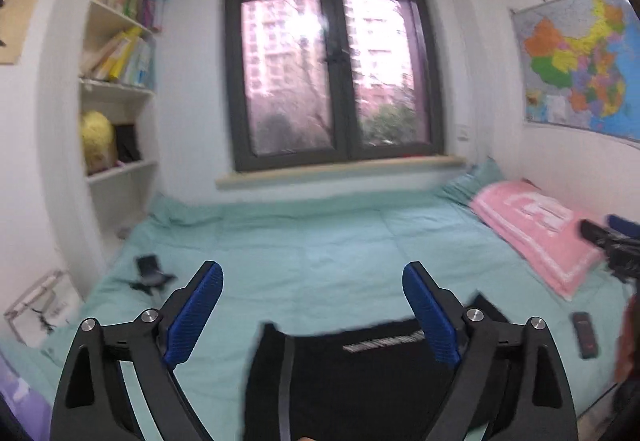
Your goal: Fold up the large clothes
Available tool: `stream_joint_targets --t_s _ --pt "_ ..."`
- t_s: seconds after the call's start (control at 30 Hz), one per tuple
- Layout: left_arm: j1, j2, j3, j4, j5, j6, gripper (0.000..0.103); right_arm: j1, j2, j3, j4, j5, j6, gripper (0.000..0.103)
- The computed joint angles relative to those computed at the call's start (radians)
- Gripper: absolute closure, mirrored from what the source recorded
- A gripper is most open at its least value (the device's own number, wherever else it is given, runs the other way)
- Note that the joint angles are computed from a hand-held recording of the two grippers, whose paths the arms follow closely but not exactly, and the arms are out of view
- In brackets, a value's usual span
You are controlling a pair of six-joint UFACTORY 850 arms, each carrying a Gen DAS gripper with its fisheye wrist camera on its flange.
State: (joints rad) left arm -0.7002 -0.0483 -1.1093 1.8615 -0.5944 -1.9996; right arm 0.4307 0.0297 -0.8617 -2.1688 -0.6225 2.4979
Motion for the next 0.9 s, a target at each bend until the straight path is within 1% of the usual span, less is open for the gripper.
stream_joint_targets --t_s 0.03,0.07,0.17,0.23,0.27,0.3,0.33,0.37,0.4,0.5,0.57,0.63,0.67,0.73,0.8,0.9 --pt "-0.013 -0.005 0.008 -0.007 -0.015 -0.007 0.011 0.002 0.003 0.01 0.0 0.013 0.001 0.0" --pt "-0.031 -0.016 0.006 -0.029 -0.044 0.001 0.011 0.013 -0.004 0.008 0.041 0.02 -0.039 0.0" --pt "-0.08 -0.05 0.017 -0.062 -0.137 0.013 0.011 0.058 -0.053 -0.008 0.149 0.001 -0.16 0.0" --pt "-0.096 -0.076 0.021 -0.08 -0.166 0.004 0.011 0.073 -0.096 -0.019 0.196 0.01 -0.197 0.0" --pt "-0.099 -0.085 0.023 -0.1 -0.162 0.001 0.011 0.072 -0.114 -0.024 0.207 0.029 -0.209 0.0" --pt "-0.091 -0.094 0.026 -0.12 -0.141 -0.004 0.011 0.068 -0.13 -0.021 0.205 0.045 -0.206 0.0" --pt "-0.092 -0.1 0.029 -0.128 -0.13 -0.011 0.011 0.057 -0.159 -0.033 0.218 0.076 -0.218 0.0" --pt "-0.081 -0.106 0.034 -0.14 -0.103 -0.024 0.011 0.054 -0.178 -0.041 0.233 0.088 -0.223 0.0" --pt "-0.076 -0.112 0.039 -0.154 -0.095 -0.034 0.011 0.051 -0.203 -0.057 0.277 0.101 -0.251 0.0" --pt "-0.057 -0.124 0.048 -0.182 -0.055 -0.038 0.011 0.045 -0.246 -0.068 0.277 0.139 -0.235 0.0" --pt "-0.059 -0.139 0.048 -0.192 -0.07 -0.026 0.011 0.048 -0.268 -0.075 0.286 0.144 -0.243 0.0" --pt "-0.066 -0.156 0.044 -0.196 -0.099 -0.008 0.011 0.062 -0.292 -0.087 0.329 0.112 -0.29 0.0" --pt "-0.065 -0.162 0.04 -0.205 -0.097 0.005 0.011 0.069 -0.304 -0.094 0.357 0.095 -0.32 0.0" --pt "-0.059 -0.167 0.035 -0.217 -0.067 0.015 0.011 0.066 -0.312 -0.096 0.356 0.117 -0.331 0.0" --pt "-0.054 -0.17 0.031 -0.231 -0.045 0.017 0.011 0.057 -0.314 -0.095 0.345 0.156 -0.323 0.0" --pt "-0.052 -0.179 0.022 -0.256 -0.047 0.038 0.011 0.053 -0.317 -0.094 0.344 0.169 -0.319 0.0"
